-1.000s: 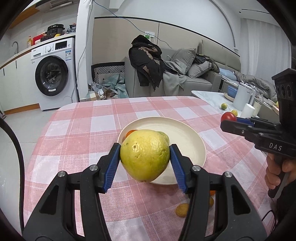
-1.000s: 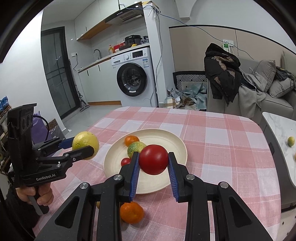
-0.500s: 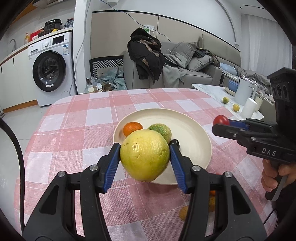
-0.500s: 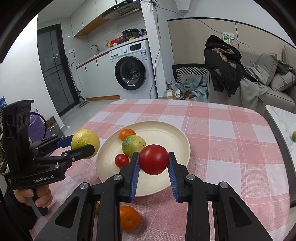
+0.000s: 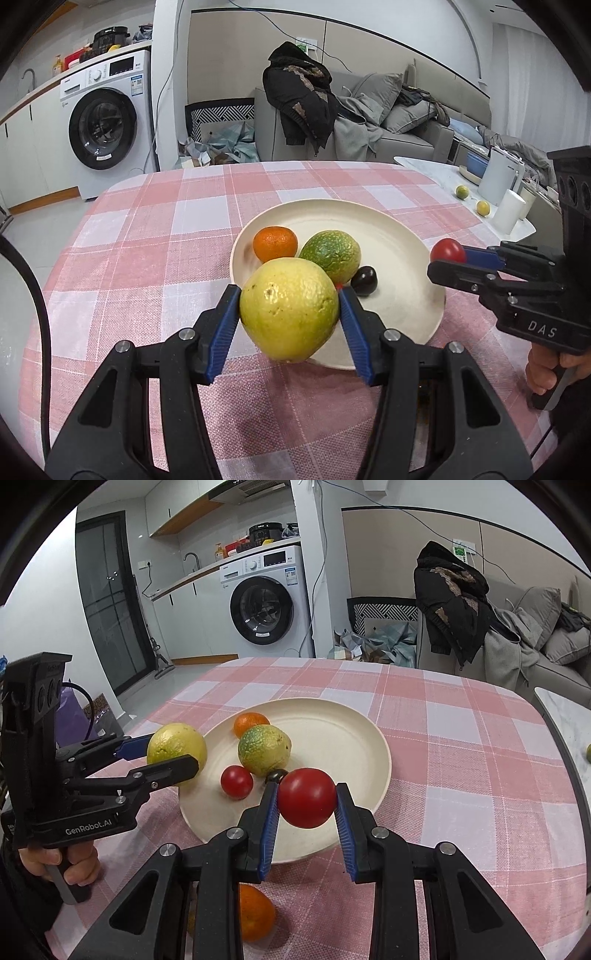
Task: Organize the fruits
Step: 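Carry the pomelo and tomato onto the plate with both tools and open both grippers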
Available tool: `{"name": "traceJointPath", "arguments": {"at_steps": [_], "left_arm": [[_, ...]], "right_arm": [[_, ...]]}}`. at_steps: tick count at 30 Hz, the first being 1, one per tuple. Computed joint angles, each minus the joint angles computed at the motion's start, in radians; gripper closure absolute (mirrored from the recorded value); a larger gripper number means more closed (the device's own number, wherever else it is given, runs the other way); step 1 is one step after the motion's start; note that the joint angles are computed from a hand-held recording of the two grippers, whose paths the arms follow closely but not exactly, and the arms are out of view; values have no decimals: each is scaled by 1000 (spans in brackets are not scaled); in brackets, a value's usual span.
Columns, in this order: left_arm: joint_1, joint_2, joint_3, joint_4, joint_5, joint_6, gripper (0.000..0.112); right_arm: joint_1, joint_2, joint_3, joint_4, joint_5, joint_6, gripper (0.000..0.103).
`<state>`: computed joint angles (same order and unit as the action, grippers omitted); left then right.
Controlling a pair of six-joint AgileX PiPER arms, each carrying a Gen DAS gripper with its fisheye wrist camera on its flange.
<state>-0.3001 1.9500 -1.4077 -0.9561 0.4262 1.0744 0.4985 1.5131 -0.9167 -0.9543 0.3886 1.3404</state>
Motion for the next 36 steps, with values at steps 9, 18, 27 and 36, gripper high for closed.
{"name": "traceJointPath", "arguments": {"at_steps": [9,18,27,36], "left_arm": [[-25,29,-26,46,-29,-33,61],[-13,48,-59,70,2,-65,61],[-12,56,-64,72,-3,-56,61],[10,3,20,-107,-25,112,34]], "right_arm": [[-3,26,-12,-2,2,-5,73],[-13,42,-22,36,-7,-40,73],[-4,65,-32,2,32,-11,73],[32,55,-20,-117,134,117,49]]}}
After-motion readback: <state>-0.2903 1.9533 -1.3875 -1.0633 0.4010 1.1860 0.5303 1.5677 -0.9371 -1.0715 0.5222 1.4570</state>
